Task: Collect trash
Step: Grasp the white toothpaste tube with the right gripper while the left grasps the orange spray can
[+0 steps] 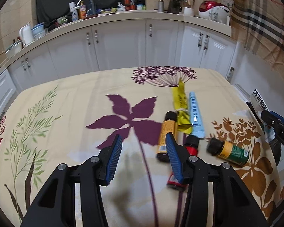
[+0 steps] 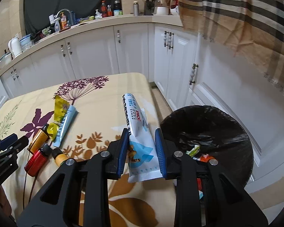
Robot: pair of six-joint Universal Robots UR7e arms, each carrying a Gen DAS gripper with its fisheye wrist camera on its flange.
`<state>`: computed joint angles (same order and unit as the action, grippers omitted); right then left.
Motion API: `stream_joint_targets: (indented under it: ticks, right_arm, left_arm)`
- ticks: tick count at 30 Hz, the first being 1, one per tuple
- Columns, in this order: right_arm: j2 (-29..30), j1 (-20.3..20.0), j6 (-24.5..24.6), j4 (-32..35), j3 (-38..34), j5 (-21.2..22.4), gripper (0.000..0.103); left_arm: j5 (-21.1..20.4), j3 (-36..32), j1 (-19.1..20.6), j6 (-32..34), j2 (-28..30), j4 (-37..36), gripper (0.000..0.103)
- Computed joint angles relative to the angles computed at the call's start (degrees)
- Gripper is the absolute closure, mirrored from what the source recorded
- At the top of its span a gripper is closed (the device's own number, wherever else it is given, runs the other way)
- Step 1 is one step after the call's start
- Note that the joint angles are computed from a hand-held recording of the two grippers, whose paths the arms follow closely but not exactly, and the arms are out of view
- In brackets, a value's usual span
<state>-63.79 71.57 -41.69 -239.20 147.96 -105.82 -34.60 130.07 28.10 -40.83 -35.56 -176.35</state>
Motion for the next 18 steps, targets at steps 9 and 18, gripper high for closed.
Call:
stream_joint_targets:
  ticks: [9, 18]
  right_arm:
    - [-1.6, -2.8, 0.5, 0.8, 0.5, 2.2, 0.076]
    - [-2.1, -3.5, 0.8, 1.0, 0.7, 2.8, 0.076]
  left_arm:
    - [-2.4, -2.9, 1.9, 5.0, 1.6, -0.4, 0.055]
    - [-4.7, -4.3, 3.5, 8.2, 2.1, -0.7, 0.068]
